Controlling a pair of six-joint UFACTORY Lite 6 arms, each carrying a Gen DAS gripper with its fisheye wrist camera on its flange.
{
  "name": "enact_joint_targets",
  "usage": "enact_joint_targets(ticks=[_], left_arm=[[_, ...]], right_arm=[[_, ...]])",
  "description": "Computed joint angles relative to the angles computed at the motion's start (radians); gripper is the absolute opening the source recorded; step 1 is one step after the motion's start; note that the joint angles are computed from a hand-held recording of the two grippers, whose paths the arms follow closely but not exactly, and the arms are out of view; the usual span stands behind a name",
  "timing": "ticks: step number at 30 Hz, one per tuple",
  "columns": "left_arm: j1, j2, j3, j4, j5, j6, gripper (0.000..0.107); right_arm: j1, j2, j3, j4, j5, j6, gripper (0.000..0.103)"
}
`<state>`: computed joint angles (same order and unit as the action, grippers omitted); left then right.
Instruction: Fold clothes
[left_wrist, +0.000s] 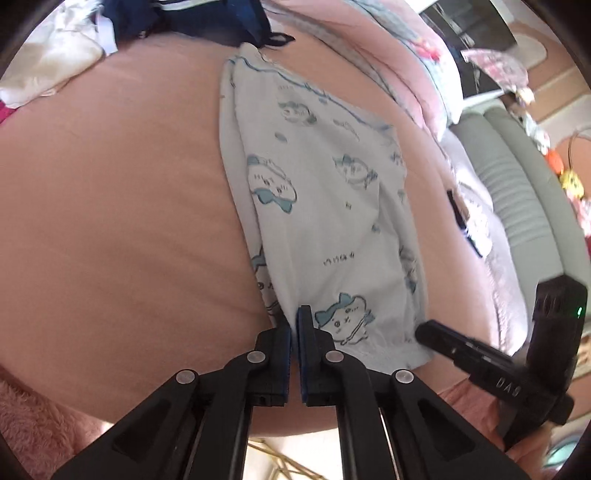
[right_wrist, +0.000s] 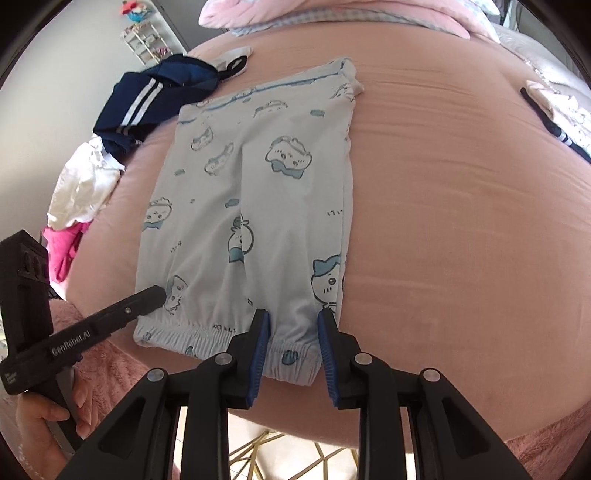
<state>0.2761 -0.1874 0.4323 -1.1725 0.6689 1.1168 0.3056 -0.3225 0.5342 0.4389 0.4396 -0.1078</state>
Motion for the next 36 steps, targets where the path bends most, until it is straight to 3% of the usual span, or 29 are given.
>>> enact_joint_targets(ticks=[5, 8, 11, 13, 15, 19, 22, 24, 26, 27, 29, 32, 36], left_arm=[[0.122, 0.018, 0.011, 0.008, 0.092, -0.036, 0.006], [0.119, 0.041, -0.002, 0.000, 0.100, -0.016, 0.010], [0.059, 0.044, 0.005, -0.015, 0.076, -0.035, 0.018], [-0.001, 0.039, 0.020, 0.029, 0.026, -0.079, 0.018], [-0.044, 0.025, 0.051, 0.141, 0.004, -0.185, 0.018], [-0.065, -0.015, 0.120, 0.336, 0.009, -0.349, 0.018], [-0.028, 0.050, 0.241, 0.360, -0.008, -0.311, 0.019], [-0.005, 0.187, 0.378, 0.297, -0.009, -0.263, 0.026], [-0.015, 0.335, 0.528, 0.255, -0.054, -0.263, 0.048], [-0.036, 0.409, 0.605, 0.253, -0.091, -0.287, 0.050], [-0.050, 0.563, 0.771, 0.255, -0.113, -0.321, 0.050], [-0.067, 0.764, 1.001, 0.326, -0.114, -0.416, 0.050], [-0.076, 0.984, 1.264, 0.367, -0.070, -0.481, 0.050]], right_arm=[[-0.151, -0.139, -0.059, 0.065, -0.012, -0.033, 0.034], [-0.267, -0.002, -0.019, 0.330, 0.084, -0.318, 0.039], [-0.265, 0.054, -0.042, 0.410, 0.079, -0.413, 0.040], [-0.201, 0.055, -0.050, 0.356, 0.038, -0.394, 0.040], [-0.143, 0.068, -0.024, 0.192, 0.023, -0.270, 0.038], [-0.278, 0.076, 0.013, 0.189, 0.159, -0.333, 0.038], [-0.403, 0.090, 0.066, 0.242, 0.219, -0.478, 0.039], [-0.444, 0.179, 0.171, 0.290, 0.217, -0.580, 0.040], [-0.431, 0.323, 0.327, 0.299, 0.181, -0.604, 0.042], [-0.416, 0.396, 0.411, 0.287, 0.165, -0.592, 0.050], [-0.405, 0.570, 0.601, 0.255, 0.149, -0.561, 0.055], [-0.371, 0.843, 0.915, 0.204, 0.171, -0.447, 0.055], [-0.365, 1.187, 1.333, 0.263, 0.264, -0.373, 0.055]])
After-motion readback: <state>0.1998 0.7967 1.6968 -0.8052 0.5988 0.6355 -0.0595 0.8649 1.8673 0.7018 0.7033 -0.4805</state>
